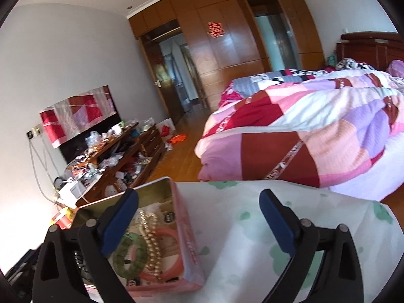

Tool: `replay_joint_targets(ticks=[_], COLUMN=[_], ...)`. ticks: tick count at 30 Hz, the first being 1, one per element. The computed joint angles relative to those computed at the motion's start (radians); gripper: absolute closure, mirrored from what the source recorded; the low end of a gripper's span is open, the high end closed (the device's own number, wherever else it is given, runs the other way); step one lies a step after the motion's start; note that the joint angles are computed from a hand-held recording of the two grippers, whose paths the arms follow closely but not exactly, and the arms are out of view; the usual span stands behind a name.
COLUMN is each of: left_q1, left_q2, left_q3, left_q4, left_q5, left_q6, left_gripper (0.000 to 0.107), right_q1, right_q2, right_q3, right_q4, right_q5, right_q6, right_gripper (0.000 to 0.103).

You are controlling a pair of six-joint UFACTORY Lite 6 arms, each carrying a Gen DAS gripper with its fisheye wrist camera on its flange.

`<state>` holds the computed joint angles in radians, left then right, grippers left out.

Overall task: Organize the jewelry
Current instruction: 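Withdraw both open tools from the tin toward the remaining jewelry, then lower the left tool onto the red-string pendant and close it on the string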

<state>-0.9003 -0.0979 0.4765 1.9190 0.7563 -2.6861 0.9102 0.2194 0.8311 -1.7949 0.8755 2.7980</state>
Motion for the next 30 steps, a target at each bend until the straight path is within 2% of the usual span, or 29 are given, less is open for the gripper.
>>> replay_joint_targets(ticks=[7, 10, 20, 24, 30], left_q1=[-0.112, -0.200, -0.373, -0.481, -0.580], left_q2=[-0.115, -0.165, -0.254, -0.227, -0.337], left_q3=[-0.104, -0.151, -0.249, -0.255, -0.317], left_q4=[-0.139, -0.234, -0.409, -0.482, -0.570], left_q5=[0.021, 0.080, 0.140, 0.204, 0.260], left_q6=[0.057, 0.085, 0.074, 0.072, 0.066], left_gripper=[0.035, 0.035, 0.035, 0.035, 0.035], right_q1=[0.068, 0.122, 0.294, 0.328, 0.378], right_q2=[-0.102, -0.140, -0.177, -0.160, -0.147], right_q3=[-0.103, -0.134, -0.174, -0.163, -0.151], right_q4=[0.082, 0.141, 0.249, 0.265, 0.276], right_q5=[-0.024, -0.025, 0.005, 0.001, 0.021], right_q6=[-0.014, -0.043, -0.096, -0.122, -0.135], right_gripper=[0.004, 0.004, 0.005, 0.014, 0.015])
